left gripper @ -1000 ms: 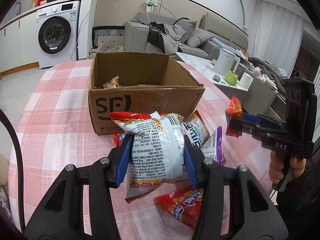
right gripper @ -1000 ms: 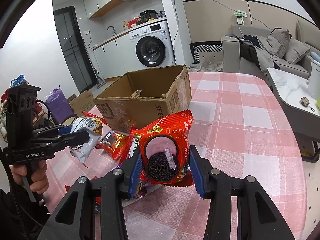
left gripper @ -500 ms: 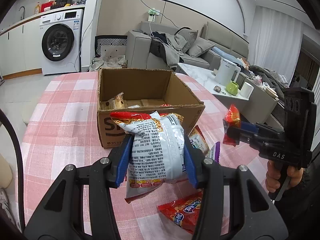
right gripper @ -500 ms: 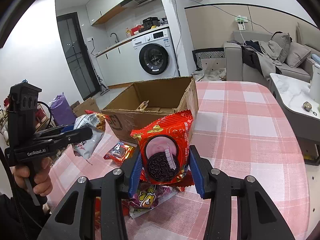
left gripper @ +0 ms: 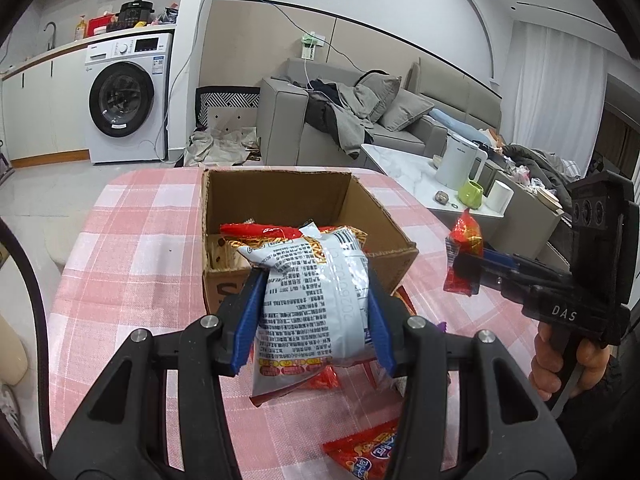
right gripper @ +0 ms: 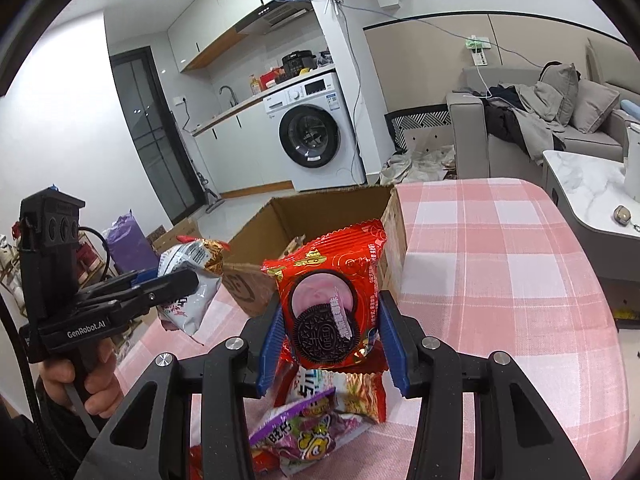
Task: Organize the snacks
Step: 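Lift both packets and carry them over the SF box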
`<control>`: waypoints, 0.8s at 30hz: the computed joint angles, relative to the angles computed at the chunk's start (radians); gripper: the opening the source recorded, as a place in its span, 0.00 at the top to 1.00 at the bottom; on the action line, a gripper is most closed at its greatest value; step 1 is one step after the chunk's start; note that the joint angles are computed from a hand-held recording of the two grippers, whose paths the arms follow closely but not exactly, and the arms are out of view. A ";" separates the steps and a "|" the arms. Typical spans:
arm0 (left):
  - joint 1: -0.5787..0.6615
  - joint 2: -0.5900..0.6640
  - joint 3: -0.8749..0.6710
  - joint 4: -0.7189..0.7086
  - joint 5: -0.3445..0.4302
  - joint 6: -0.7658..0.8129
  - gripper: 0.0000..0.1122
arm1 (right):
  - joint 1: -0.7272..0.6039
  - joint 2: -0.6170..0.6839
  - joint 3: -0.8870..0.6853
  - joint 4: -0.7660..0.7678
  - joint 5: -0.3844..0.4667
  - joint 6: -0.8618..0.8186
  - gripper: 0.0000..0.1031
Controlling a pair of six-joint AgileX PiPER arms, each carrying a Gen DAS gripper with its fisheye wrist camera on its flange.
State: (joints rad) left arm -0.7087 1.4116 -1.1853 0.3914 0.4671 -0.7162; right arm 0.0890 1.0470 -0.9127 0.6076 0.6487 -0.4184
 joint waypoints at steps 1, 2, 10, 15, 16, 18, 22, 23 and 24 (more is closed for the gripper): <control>0.002 0.001 -0.008 0.003 0.007 -0.001 0.60 | 0.005 0.009 -0.008 -0.006 -0.004 0.013 0.56; 0.003 0.005 -0.017 0.008 0.012 -0.004 0.60 | 0.007 0.016 -0.015 -0.007 -0.002 0.019 0.56; 0.047 0.062 -0.097 0.003 0.016 0.023 0.60 | 0.030 0.084 -0.071 -0.022 -0.016 0.039 0.56; 0.066 0.110 -0.156 -0.001 0.024 0.042 0.60 | 0.052 0.127 -0.105 -0.054 -0.029 0.066 0.56; 0.073 0.122 -0.168 -0.008 0.022 0.052 0.60 | 0.056 0.136 -0.113 -0.057 -0.029 0.068 0.56; 0.076 0.142 -0.193 -0.004 0.027 0.051 0.60 | 0.061 0.153 -0.130 -0.059 -0.030 0.073 0.56; 0.086 0.177 -0.233 -0.003 0.031 0.059 0.60 | 0.071 0.184 -0.159 -0.058 -0.031 0.080 0.56; 0.085 0.189 -0.245 0.012 0.037 0.047 0.60 | 0.072 0.193 -0.166 -0.053 -0.030 0.078 0.56; 0.091 0.206 -0.262 0.002 0.036 0.059 0.60 | 0.071 0.200 -0.174 -0.048 -0.029 0.075 0.56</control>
